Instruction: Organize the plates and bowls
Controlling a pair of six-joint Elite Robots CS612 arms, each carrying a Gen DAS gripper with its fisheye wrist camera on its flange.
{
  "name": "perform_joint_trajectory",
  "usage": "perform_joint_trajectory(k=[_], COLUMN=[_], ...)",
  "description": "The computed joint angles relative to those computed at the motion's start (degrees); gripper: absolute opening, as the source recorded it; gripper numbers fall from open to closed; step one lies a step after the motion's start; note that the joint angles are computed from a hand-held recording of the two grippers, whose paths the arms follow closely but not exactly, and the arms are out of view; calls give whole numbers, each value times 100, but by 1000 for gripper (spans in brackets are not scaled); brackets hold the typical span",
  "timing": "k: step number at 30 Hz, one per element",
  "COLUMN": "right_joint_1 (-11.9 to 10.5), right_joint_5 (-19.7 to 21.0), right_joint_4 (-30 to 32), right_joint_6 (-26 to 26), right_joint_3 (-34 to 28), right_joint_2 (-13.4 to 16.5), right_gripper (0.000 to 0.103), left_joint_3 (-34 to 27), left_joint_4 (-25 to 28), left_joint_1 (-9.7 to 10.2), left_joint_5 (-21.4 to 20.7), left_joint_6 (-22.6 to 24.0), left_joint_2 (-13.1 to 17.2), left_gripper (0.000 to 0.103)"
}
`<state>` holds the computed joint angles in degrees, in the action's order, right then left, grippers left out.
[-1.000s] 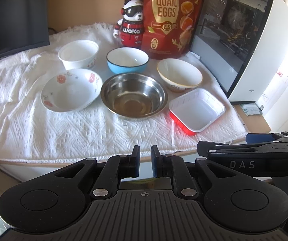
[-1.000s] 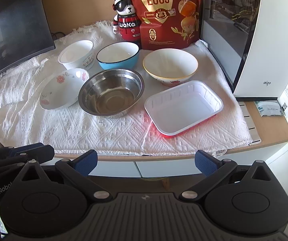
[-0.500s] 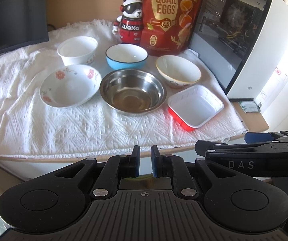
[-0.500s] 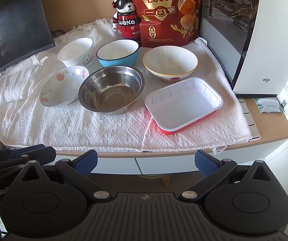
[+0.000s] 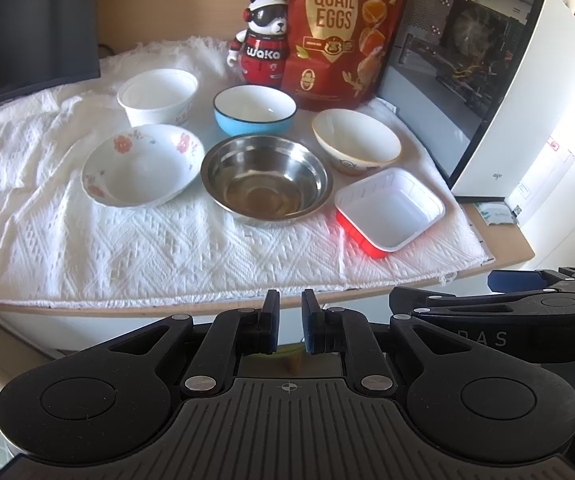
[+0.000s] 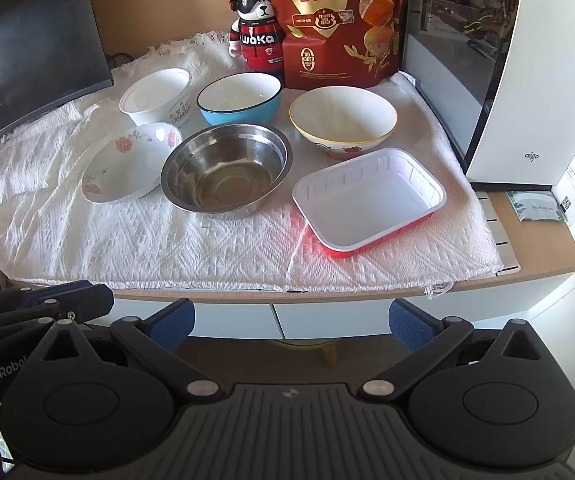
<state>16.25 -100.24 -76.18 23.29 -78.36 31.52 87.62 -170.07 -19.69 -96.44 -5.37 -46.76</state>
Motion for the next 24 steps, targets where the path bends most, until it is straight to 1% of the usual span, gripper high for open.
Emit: perform_joint_trajectory(k=[12,24], right_joint_1=[12,4], right_joint_5=[15,132], right_joint_4=[46,5], right_joint_6=[3,-40], right_joint_3=[-104,-45], right_joint_2=[56,8], right_gripper=[103,103], left_joint_3=[89,79], left_joint_4=[-49,5], left_joint_1=[-5,8], left_joint_5=[27,37], left_joint_6=[-43,-68], left_joint_2=[-36,-39], left_gripper=[14,14])
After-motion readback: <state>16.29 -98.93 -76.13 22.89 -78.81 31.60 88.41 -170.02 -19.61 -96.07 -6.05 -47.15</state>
